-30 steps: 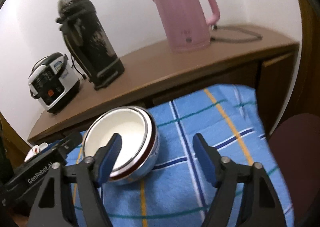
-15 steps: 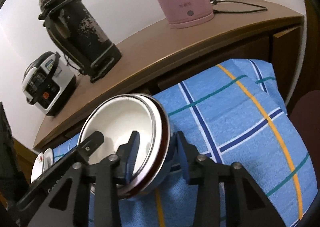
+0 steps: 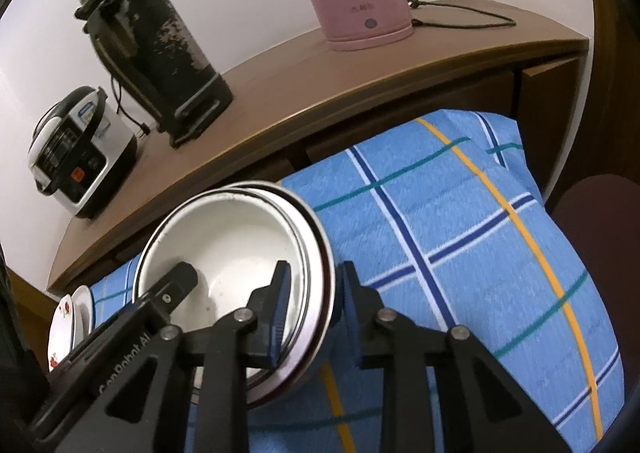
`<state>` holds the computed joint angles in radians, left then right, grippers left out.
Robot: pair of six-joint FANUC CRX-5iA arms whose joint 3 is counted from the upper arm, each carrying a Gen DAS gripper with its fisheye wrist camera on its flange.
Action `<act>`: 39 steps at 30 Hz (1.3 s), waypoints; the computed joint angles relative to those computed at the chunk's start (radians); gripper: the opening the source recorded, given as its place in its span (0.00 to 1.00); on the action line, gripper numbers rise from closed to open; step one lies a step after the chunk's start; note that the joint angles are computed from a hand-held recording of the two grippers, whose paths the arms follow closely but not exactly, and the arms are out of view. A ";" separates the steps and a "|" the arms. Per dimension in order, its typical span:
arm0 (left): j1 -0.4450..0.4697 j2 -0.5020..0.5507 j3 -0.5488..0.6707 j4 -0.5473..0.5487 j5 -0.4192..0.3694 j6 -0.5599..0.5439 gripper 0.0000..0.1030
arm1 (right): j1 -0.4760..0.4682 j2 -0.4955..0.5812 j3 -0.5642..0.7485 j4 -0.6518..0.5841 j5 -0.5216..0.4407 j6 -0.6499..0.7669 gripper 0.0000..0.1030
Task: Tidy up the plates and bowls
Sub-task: 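Close both tools on the rim of the nested bowl stack, then lift the nested bowls with both tools and carry them toward the floral plates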
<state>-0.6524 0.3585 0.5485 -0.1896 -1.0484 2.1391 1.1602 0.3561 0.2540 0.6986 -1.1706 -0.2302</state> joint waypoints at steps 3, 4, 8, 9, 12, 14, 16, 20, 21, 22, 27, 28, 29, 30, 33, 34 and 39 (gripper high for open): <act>-0.006 -0.033 -0.029 -0.017 0.001 0.014 0.26 | 0.020 0.000 0.013 0.003 -0.017 0.006 0.24; -0.009 -0.041 -0.036 -0.025 -0.001 0.020 0.26 | 0.026 0.000 0.015 0.005 -0.021 0.007 0.24; -0.018 -0.069 -0.060 -0.045 -0.011 0.035 0.26 | 0.048 -0.004 0.013 0.012 -0.022 0.006 0.24; -0.020 -0.075 -0.069 -0.045 -0.012 0.038 0.26 | 0.052 -0.004 0.014 0.012 -0.024 0.005 0.24; -0.027 -0.095 -0.094 -0.047 -0.011 0.045 0.26 | 0.069 -0.008 0.009 0.011 -0.036 -0.003 0.24; -0.034 -0.106 -0.110 -0.049 -0.007 0.048 0.26 | 0.079 -0.012 0.003 0.011 -0.044 -0.010 0.24; -0.041 -0.114 -0.118 -0.051 -0.007 0.047 0.26 | 0.090 -0.018 -0.004 0.015 -0.056 -0.017 0.24; -0.057 -0.126 -0.129 -0.063 -0.006 0.052 0.26 | 0.108 -0.033 -0.024 0.023 -0.069 -0.035 0.24; -0.060 -0.128 -0.130 -0.065 -0.007 0.053 0.26 | 0.111 -0.037 -0.029 0.026 -0.071 -0.040 0.24; -0.063 -0.131 -0.132 -0.068 -0.007 0.055 0.26 | 0.116 -0.041 -0.036 0.028 -0.074 -0.047 0.24; -0.071 -0.154 -0.159 -0.077 -0.002 0.068 0.26 | 0.134 -0.047 -0.045 0.040 -0.086 -0.061 0.24; -0.073 -0.159 -0.165 -0.080 -0.004 0.072 0.26 | 0.139 -0.046 -0.044 0.042 -0.089 -0.058 0.24; -0.075 -0.163 -0.170 -0.085 -0.005 0.075 0.26 | 0.140 -0.044 -0.041 0.041 -0.090 -0.056 0.24; -0.076 -0.167 -0.173 -0.088 -0.007 0.075 0.26 | 0.143 -0.043 -0.043 0.039 -0.087 -0.057 0.24; -0.074 -0.182 -0.194 -0.085 -0.003 0.078 0.26 | 0.152 -0.043 -0.046 0.038 -0.086 -0.062 0.24; -0.072 -0.189 -0.204 -0.082 0.001 0.080 0.26 | 0.156 -0.038 -0.038 0.036 -0.094 -0.056 0.24; -0.069 -0.222 -0.239 -0.089 0.007 0.092 0.26 | 0.169 -0.019 -0.009 0.037 -0.112 -0.040 0.24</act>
<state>-0.7215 0.1366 0.3099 -0.2788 -1.0417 2.2311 1.3293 0.3367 0.2446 0.7355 -1.2823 -0.2700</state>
